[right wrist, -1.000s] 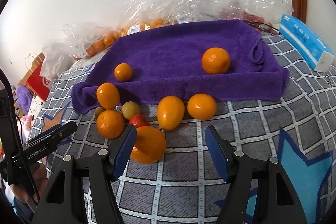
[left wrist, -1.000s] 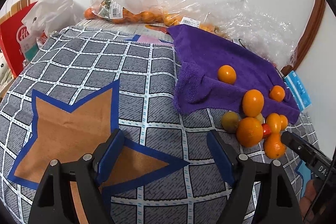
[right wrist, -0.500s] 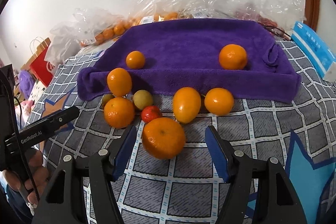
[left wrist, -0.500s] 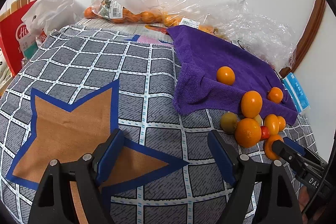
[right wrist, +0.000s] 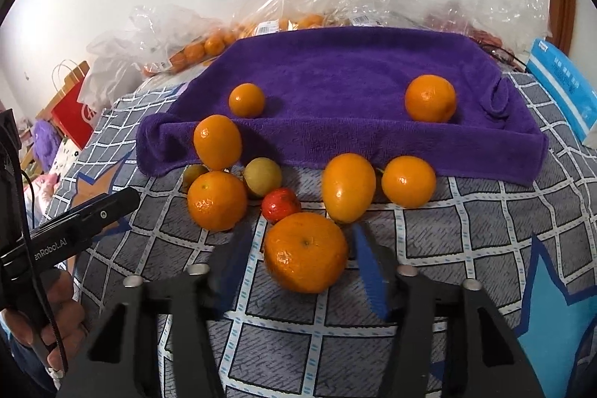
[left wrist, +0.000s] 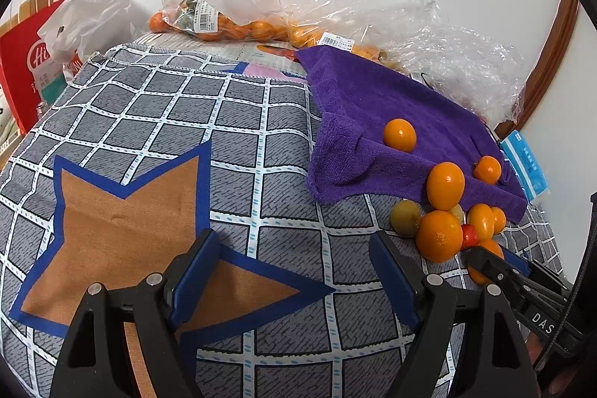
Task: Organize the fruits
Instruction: 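Grasp another large tangerine with the right gripper while the left grasps a yellow-green fruit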
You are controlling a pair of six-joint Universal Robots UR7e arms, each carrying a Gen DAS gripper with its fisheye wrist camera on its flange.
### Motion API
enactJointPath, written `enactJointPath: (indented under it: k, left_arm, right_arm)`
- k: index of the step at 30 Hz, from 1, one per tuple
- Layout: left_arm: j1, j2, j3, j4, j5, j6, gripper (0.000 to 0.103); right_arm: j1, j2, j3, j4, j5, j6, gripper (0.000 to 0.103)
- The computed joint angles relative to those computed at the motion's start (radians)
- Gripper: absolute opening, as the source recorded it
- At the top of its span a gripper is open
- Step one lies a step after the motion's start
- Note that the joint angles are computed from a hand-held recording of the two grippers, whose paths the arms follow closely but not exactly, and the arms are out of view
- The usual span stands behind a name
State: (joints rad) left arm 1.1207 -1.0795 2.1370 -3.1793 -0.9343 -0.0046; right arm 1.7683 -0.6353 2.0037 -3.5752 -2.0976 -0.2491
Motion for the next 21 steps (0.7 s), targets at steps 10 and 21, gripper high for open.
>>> enactJointPath:
  k: [10,21]
  left_arm:
    - [0.000,-0.002,0.004,-0.006,-0.013,-0.001,0.081]
    - [-0.001,-0.025,0.009,0.063,-0.133,0.041,0.080]
  right_arm:
    - [-0.010,-0.038,0.055,-0.054,0.009,-0.001,0.043]
    - [-0.021,-0.081,0.122,-0.132,-0.013,-0.003,0.043]
